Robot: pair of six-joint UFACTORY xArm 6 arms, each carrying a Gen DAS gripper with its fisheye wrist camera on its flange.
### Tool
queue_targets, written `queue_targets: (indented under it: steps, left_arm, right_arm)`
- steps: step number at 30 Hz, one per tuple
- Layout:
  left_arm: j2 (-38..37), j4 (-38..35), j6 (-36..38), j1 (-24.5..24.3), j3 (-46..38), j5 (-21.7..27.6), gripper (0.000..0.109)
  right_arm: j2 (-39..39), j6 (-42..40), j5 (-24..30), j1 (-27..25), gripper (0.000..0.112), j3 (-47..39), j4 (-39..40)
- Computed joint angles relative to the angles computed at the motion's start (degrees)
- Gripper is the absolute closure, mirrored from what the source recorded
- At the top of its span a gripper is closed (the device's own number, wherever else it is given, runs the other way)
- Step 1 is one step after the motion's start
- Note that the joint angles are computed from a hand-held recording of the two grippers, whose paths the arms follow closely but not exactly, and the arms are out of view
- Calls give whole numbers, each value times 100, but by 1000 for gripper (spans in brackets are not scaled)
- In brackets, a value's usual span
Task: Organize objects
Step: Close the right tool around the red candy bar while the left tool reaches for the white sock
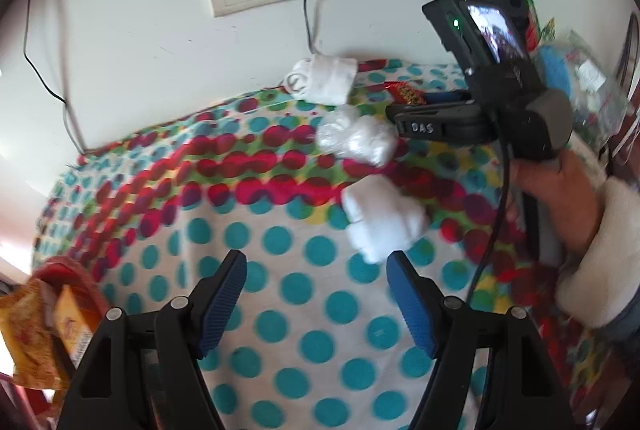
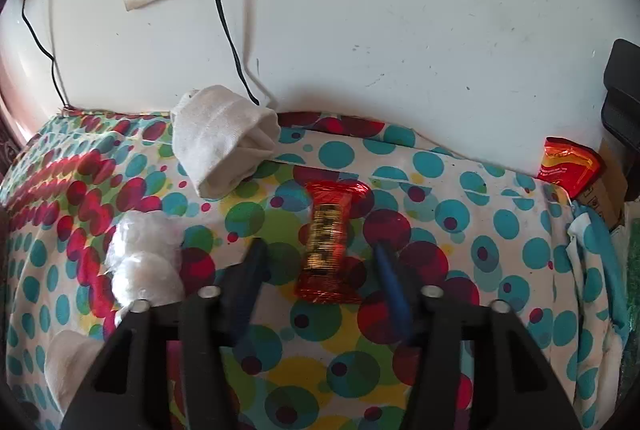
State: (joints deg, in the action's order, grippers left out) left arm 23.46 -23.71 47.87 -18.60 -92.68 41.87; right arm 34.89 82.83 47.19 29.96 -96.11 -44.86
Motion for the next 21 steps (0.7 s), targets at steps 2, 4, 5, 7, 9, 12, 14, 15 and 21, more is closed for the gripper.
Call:
queue_targets:
  steps: [2, 4, 5, 7, 9, 12, 14, 15, 21]
  left_arm:
    - [75, -82, -59, -19, -138, 221, 34]
    - [159, -199, -88, -35, -291, 471, 34]
    - [220, -280, -107, -52, -372, 563, 34]
    - [310, -271, -262, -101, -468, 580, 34]
    - [418, -251, -445, -149, -574, 584, 34]
    - [606, -72, -797, -249, -724, 482, 34]
    - [697, -117, -888, -286, -802, 445, 34]
    - [745, -143, -910, -317, -842, 428, 34]
    - [934, -467, -725, -422, -894, 297, 51]
  right_arm:
    - [-133, 60, -158, -3, 89, 209, -50]
    - [-352, 247, -355, 16, 89, 556, -136]
    - [-471, 351, -449, 39, 89, 733, -174]
    - [-801, 734, -598, 133, 89, 1194, -369]
    - [-1069, 967, -700, 127, 89, 1572, -547]
    - [-1473, 1464, -921, 265, 89, 2153, -677]
    - [-1647, 1722, -934, 370, 89, 2392, -799]
    - [-1677, 1736, -848, 440, 89, 2428, -805]
    - [-1779, 1880, -721, 624, 89, 2552, -862]
